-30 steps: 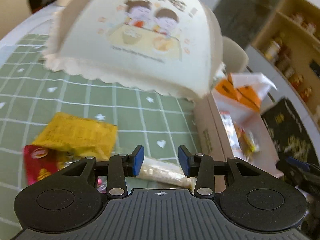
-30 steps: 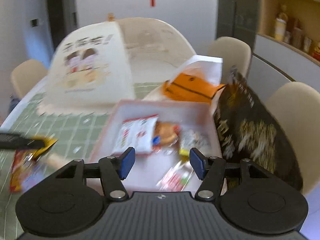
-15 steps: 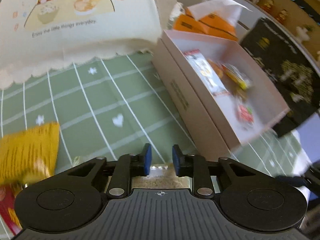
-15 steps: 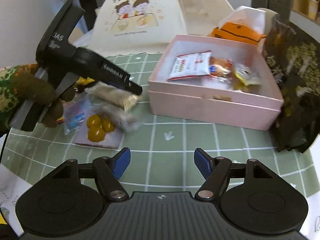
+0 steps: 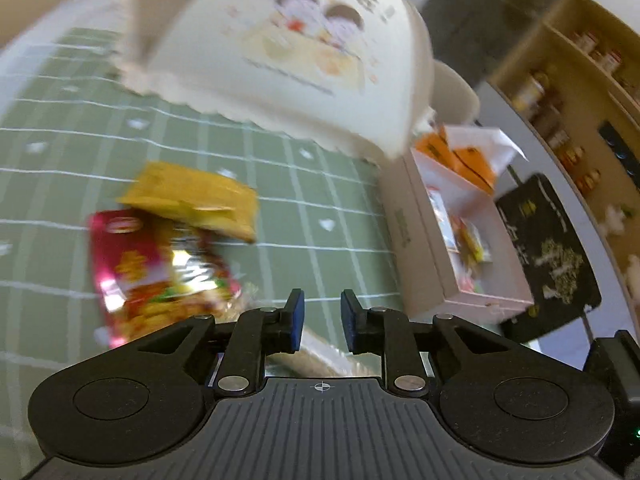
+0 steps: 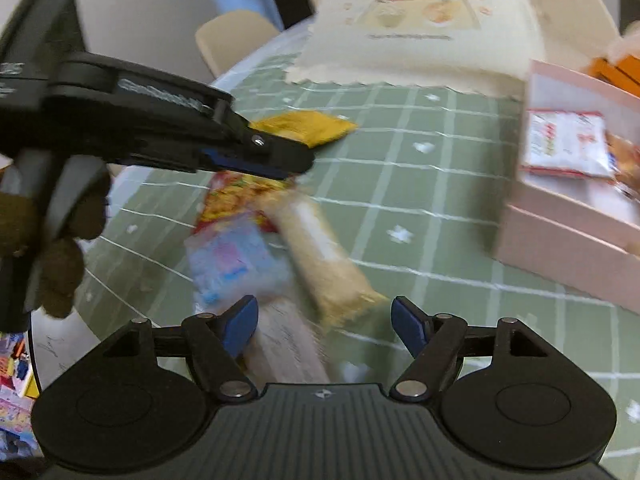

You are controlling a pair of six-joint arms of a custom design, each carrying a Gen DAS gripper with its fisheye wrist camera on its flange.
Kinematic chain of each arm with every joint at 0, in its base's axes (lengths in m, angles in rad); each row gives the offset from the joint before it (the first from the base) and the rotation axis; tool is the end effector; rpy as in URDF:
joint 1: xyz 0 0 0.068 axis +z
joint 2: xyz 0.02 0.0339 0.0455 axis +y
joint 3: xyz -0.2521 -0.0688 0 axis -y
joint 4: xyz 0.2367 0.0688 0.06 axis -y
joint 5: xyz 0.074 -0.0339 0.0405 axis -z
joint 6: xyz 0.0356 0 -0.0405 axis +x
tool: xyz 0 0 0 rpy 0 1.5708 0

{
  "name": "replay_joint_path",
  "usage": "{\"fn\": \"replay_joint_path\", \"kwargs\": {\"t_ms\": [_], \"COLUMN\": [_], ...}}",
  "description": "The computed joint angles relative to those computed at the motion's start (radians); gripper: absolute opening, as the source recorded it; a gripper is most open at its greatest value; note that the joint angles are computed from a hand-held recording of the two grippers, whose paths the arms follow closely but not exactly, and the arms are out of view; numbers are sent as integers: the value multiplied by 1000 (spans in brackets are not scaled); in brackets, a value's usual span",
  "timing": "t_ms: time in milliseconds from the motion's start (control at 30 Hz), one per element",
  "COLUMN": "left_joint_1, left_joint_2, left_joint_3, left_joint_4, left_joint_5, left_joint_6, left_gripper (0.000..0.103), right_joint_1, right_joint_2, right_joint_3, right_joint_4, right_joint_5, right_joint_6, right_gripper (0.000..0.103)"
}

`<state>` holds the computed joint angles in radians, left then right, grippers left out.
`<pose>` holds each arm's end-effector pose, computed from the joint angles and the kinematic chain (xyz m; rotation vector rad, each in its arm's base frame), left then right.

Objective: Organize snacks
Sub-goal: 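Release the red-topped white packet into the pink box with the right gripper, then grasp the yellow candy pack with left gripper while right gripper grasps the brown biscuit packet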

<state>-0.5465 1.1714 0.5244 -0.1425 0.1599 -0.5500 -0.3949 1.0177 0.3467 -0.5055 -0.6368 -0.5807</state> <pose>0.1883 -0.1212 0.1735 0.0770 2.4647 -0.6975 0.1463 -0.0380 0.1331 -0.3898 2.4365 0.4864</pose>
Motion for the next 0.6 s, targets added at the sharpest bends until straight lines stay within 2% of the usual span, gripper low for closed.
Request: {"fn": "replay_joint_path", "kwargs": {"t_ms": [133,233,300,433,533,600], "left_joint_1": [-77,-171,-236,-343,-473,-560], "left_joint_2": [-170,-255,-289,-286,-219,-139], "left_joint_3": [-32,-75,-101,-135,-111,-67], "left_joint_4": [-194,-267,-294,-289,-268,-265], "left_joint_5": [-100,-164,-207,-291,-387,-442], "left_joint_6": [-12,-87,-132,-212,-260,-254], "left_gripper": [23,23,23,23,23,24], "right_joint_1": [61,-25,-140,-409,-575,-653], "right_joint_2": [-25,-57,-87,-12,58,95], "right_joint_3": [-11,-17,-23,3,31,38], "right_joint_4": [-3,-81,-125,-151,-143,-110], "right_joint_5": [33,19,2,-5,-15,-11], "right_joint_6": [14,-83,-167,-337,-451,-492], "right_gripper": [73,46,46,46,46,54]}}
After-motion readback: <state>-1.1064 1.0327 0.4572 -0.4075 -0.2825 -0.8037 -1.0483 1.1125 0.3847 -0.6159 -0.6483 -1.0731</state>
